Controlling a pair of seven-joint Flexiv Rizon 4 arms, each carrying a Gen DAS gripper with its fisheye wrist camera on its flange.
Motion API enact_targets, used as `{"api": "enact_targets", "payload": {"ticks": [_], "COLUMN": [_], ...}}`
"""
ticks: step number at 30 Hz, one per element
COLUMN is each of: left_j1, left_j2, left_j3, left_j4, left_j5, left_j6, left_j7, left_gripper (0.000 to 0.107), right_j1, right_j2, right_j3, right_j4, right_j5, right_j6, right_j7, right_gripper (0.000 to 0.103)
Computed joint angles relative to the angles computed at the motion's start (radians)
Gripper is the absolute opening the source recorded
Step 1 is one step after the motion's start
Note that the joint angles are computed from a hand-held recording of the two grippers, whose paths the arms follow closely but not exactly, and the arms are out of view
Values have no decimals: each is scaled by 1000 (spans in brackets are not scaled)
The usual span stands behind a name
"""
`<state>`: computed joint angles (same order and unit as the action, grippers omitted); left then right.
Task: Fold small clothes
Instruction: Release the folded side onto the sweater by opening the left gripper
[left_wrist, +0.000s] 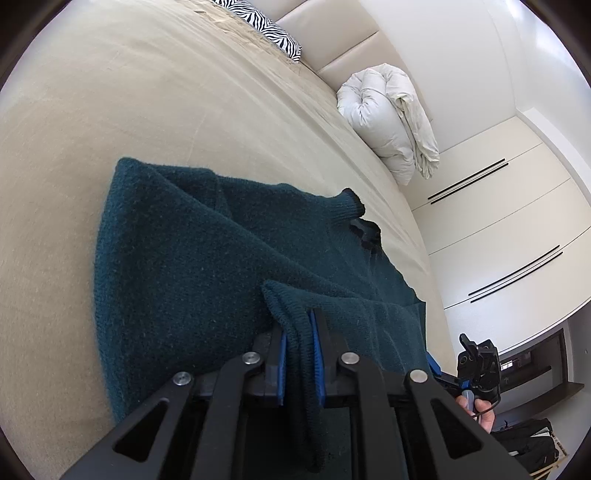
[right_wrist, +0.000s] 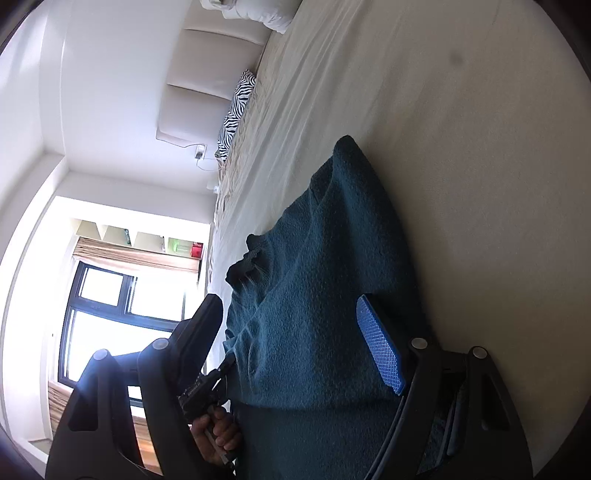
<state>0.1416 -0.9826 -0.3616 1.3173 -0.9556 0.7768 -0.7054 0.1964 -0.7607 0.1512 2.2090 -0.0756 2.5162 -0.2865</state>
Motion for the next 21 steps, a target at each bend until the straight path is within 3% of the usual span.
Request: {"api": "enact_targets", "payload": {"ticks": [6,8,10,13,16,18,21], "left_j1": [5,20,41,77,99,89,68], "left_j2": [39,75,139,260,363,427,512], "left_j3": [-1,-6,-16,-26,19,69,132], "left_j4": [55,102,186,343,477,563,688], "left_j5": [-29,-64,-135,-303,-384,-377,-412], "left_j6": [49,74,137,224,191,181,178], "left_j7": [-5,-1,50,201,281,320,362], "left_gripper": [21,31,62,77,77,77,77], "right_j1": [164,218,294,437,580,670,785], "right_j2": [94,114,133,174,218,250,334], "right_j3": [8,30,42,51,61,73,67], "right_j4": [164,219,255,297,318,325,275], "right_j5": [229,322,432,621,822,968,1217], "right_j6": [34,79,110,108,86,84,11], "right_j7": [-77,-76,-83,-120,-169,-216,-398], "right_gripper": [75,75,75,75,76,76,76]}}
